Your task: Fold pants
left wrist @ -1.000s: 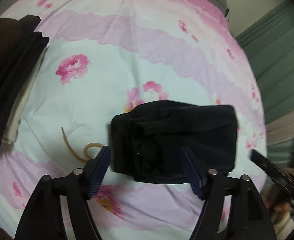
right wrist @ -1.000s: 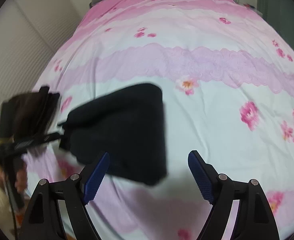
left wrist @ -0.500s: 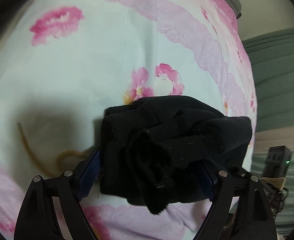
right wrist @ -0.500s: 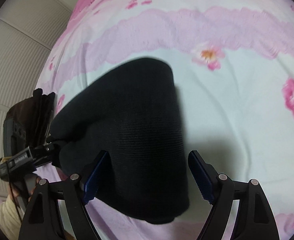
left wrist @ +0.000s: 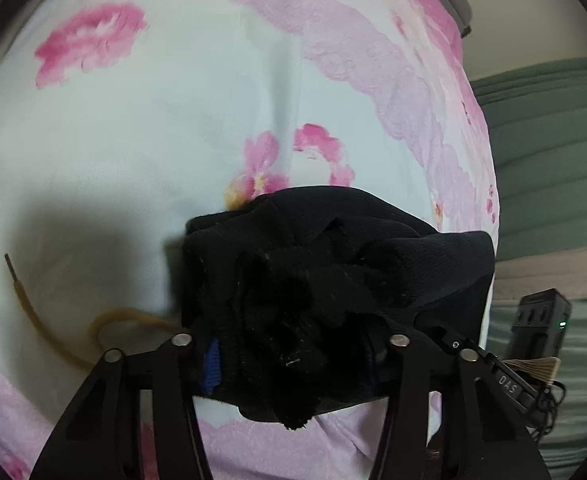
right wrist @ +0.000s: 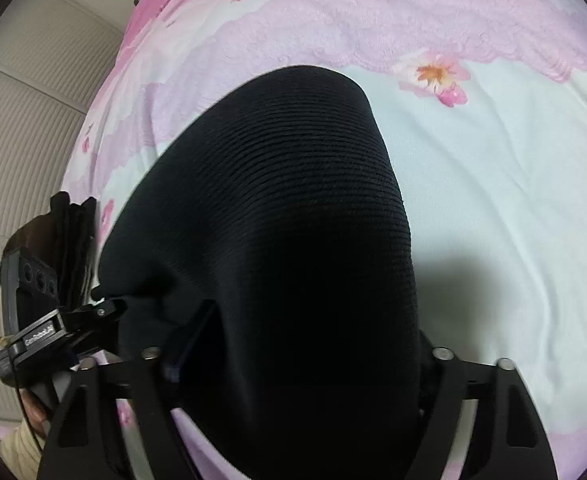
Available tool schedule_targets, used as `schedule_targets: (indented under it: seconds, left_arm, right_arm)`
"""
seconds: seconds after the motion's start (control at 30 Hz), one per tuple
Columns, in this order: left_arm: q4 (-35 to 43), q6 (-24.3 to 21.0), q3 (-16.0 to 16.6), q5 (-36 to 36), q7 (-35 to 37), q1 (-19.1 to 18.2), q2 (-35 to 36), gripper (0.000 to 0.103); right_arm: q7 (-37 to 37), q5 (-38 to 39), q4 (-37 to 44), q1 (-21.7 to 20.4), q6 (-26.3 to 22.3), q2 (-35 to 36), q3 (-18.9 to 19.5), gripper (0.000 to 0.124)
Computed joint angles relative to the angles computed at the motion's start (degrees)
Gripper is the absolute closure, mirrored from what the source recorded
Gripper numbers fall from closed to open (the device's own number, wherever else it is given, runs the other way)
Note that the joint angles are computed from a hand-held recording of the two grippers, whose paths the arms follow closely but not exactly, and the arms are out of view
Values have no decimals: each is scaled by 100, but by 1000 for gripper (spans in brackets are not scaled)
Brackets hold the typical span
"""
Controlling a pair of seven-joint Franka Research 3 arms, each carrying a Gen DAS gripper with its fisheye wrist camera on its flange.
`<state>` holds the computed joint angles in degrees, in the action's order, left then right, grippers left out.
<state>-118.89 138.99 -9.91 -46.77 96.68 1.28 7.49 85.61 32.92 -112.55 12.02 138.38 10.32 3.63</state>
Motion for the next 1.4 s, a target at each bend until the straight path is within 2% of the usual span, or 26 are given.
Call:
schedule_targets:
  seconds: [0.07, 0.17, 0.3, 0.53, 0.73, 0.97, 1.23, 1.4]
  left_arm:
    - [-79, 85, -4, 287, -152, -78, -186, 59]
    - [-237, 125, 41, 419, -181, -147, -531, 60]
    - [-561, 218, 182, 366, -92, -309, -1167, 61]
    - [-1037, 458, 473, 818, -513, -756, -2397, 61]
    - [-1277, 675, 515, 1597, -1137, -977, -3349, 61]
    - [-1311, 625, 702, 2386, -1648, -1223, -4175, 61]
    - [-1432, 524, 1311, 2744, -1674, -1613, -4754, 61]
    - [-1470, 223, 1909, 2709, -1084, -1672, -5000, 61]
  right_arm:
    - [102, -88, -54, 46, 53, -113, 2, 62]
    - [302, -296, -180, 144, 151, -367, 11, 65]
    - [407, -253, -386, 197, 211, -782, 18, 66]
    - [403, -230, -706, 290, 179, -1722, -10, 66]
    - [417, -484, -715, 386, 121, -2432, -1, 66]
    - [383, -533, -836, 452, 170, -3234, -29, 66]
    - [744, -867, -745, 513, 332, -3617, 227, 65]
    - [1252, -1176, -793, 556, 572, -3690, 570, 65]
